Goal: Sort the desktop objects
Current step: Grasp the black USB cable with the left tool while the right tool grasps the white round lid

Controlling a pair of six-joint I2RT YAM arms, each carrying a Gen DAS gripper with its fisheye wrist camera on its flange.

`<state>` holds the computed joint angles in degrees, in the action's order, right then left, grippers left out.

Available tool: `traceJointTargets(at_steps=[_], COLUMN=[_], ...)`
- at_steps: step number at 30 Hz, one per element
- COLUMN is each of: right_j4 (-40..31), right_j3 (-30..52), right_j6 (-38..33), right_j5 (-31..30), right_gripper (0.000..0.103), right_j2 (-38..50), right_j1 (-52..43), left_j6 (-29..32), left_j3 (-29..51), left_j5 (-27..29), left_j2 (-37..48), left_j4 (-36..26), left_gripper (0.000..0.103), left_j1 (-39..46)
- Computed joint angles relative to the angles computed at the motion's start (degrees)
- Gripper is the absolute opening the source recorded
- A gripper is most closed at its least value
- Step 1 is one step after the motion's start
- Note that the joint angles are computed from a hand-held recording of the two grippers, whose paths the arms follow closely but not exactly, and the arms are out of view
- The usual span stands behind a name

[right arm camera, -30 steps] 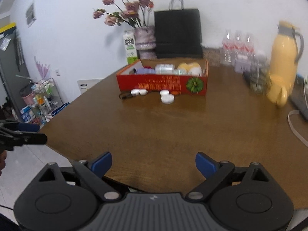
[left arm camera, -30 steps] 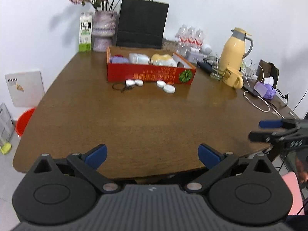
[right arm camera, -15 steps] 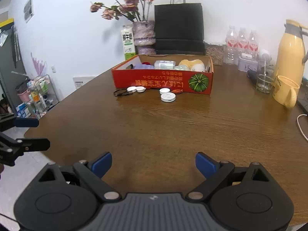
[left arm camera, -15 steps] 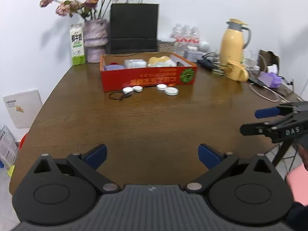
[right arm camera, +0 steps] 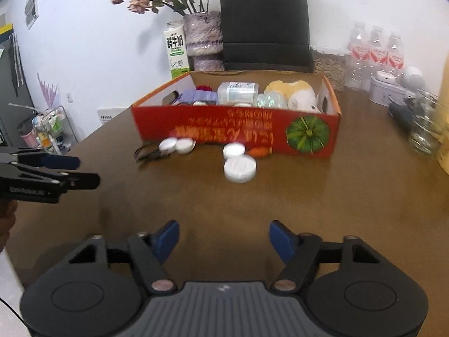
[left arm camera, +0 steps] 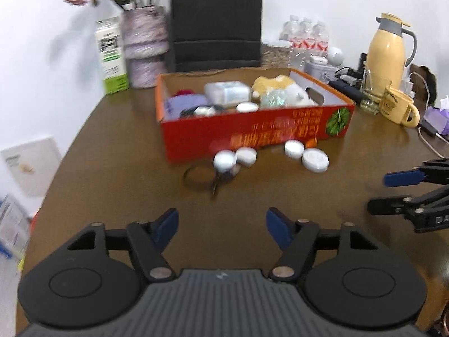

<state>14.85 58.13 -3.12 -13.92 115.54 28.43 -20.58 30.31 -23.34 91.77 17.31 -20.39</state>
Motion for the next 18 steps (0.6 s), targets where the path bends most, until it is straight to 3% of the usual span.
traceJointTargets(at_steps=[4, 7, 9, 11, 18], right_j4=[-1.53, -3.36, -3.22, -3.17, 0.30], right_j3=[9.98, 16.21, 18.00, 19.14, 18.68], right_j6=[0.16, 0.13, 0.28, 0.73, -0.31], right_j5=[1.07, 2.07, 2.83, 3.08, 5.91], right_gripper=[0.061, 0.056, 0.054, 0.046, 0.036], right_j2=[7.67, 12.18, 13.86, 15.15, 16.25], right_j1=[1.12, 1.83, 2.14, 2.27, 3.42], left_j6=[6.91, 8.99, 9.28, 9.18, 9.43], left_j3=[8.49, 13.89, 16.85, 16.78, 15.49], left_j5=[5.85, 7.28, 9.16, 11.27, 8.68], left_j2=[10.64, 16.04, 18.73, 19.48, 18.96], left_j4=[2.77, 1.21, -0.55, 0.88, 2.06], left_gripper=[0.067, 0.046, 0.026, 0.025, 0.013], left_j1=[5.86, 7.65, 8.85, 9.70, 7.24])
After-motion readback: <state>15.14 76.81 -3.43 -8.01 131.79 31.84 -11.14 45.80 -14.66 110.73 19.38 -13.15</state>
